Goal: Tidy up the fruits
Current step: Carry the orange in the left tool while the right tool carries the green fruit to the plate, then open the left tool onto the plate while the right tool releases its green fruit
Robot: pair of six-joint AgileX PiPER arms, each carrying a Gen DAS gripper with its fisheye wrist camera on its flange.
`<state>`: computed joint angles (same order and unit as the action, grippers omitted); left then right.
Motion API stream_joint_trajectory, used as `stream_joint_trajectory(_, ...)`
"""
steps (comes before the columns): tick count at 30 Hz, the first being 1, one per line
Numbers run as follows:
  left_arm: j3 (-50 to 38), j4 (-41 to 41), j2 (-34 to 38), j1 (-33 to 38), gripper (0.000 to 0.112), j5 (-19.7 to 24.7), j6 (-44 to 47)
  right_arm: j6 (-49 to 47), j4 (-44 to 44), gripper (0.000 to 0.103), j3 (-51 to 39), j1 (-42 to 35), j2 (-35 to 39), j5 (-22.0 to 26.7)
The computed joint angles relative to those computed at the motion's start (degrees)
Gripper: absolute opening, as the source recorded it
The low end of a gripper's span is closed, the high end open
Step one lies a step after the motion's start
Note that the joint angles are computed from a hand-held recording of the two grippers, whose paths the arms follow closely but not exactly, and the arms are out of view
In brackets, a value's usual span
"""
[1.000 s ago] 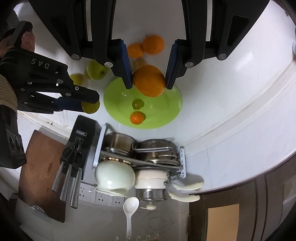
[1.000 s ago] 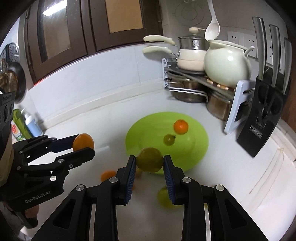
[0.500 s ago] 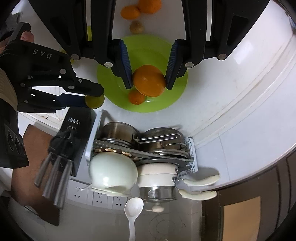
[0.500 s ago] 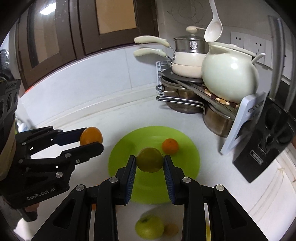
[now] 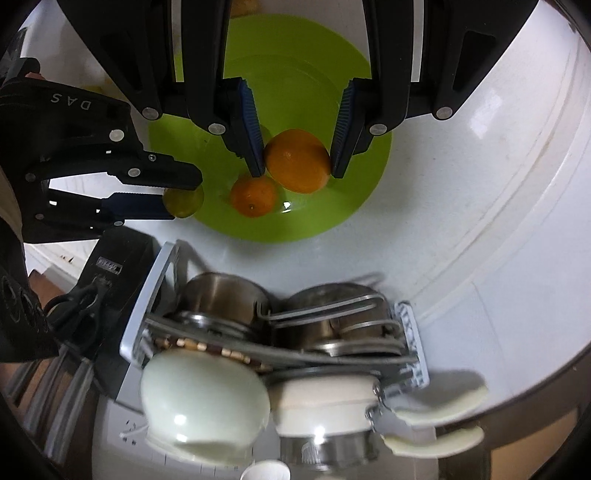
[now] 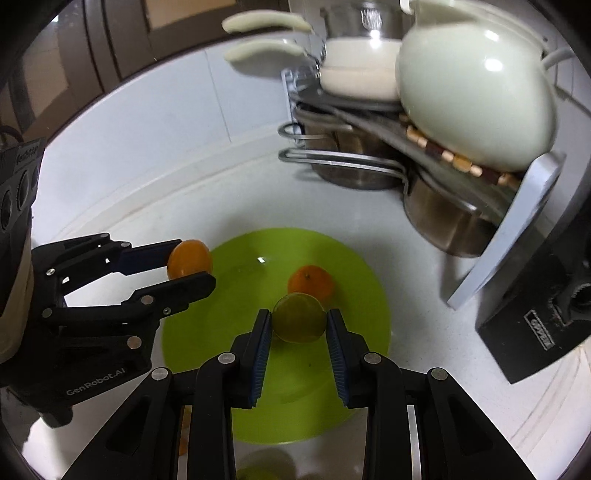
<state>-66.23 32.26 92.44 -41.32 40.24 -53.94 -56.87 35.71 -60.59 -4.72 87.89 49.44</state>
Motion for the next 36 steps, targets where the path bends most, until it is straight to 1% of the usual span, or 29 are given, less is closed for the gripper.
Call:
stream_joint_trajectory(6, -0.55, -3.63, 3.85, 2.85, 0.036, -2.98, 5.0, 1.82, -1.51, 0.031, -0.76, 1.33, 3.51, -1.54)
stream_joint_trajectory(11, -1.61, -6.0, 6.11, 3.73, 0.036, -3.18, 8.12, 3.86, -2.71, 0.031, -1.12, 1.97, 4.75, -2.34)
stream_joint_trajectory(14, -1.44, -6.33, 6.02, 3.83, 0.037, -3.45, 8.41, 4.13, -2.58, 0.031, -0.93, 1.93, 4.49, -2.23)
stream_joint_trajectory(17, -1.29, -5.72, 5.45, 3.45, 0.042, -3.17, 7.68, 4.56, -2.62, 0.032, -1.31, 1.96, 4.73, -1.84)
stream_joint_trajectory(20, -1.12, -4.67, 4.77, 2.79, 0.045, -2.48, 6.4, 4.16, -2.44, 0.032, -0.93, 1.72, 4.13, -1.9)
stream_joint_trajectory(27, 0.06, -1.97, 1.93, 0.86, 0.048, -0.47, 3.05, 2.79, -1.27, 0.032, 0.56, 1.15, 1.73, -2.47)
stream_joint_trajectory(30, 0.63, 0.68, -0.28, -0.69, 0.051, 1.44, 0.18, 1.83, -0.06, 0.032, 1.52, 0.51, -0.2, -2.06)
stream_joint_trajectory(33, 1.92, 3.18, -2.92, -2.09, 0.055, 2.09, -2.53, 0.51, 1.16, 0.032, 2.53, -0.38, -2.65, -1.45)
stream_joint_trajectory(36, 2.95, 6.88, -5.83, -4.58, 0.056, 4.6, -6.72, -0.97, 2.66, 0.036, 3.7, -1.7, -5.8, -0.47)
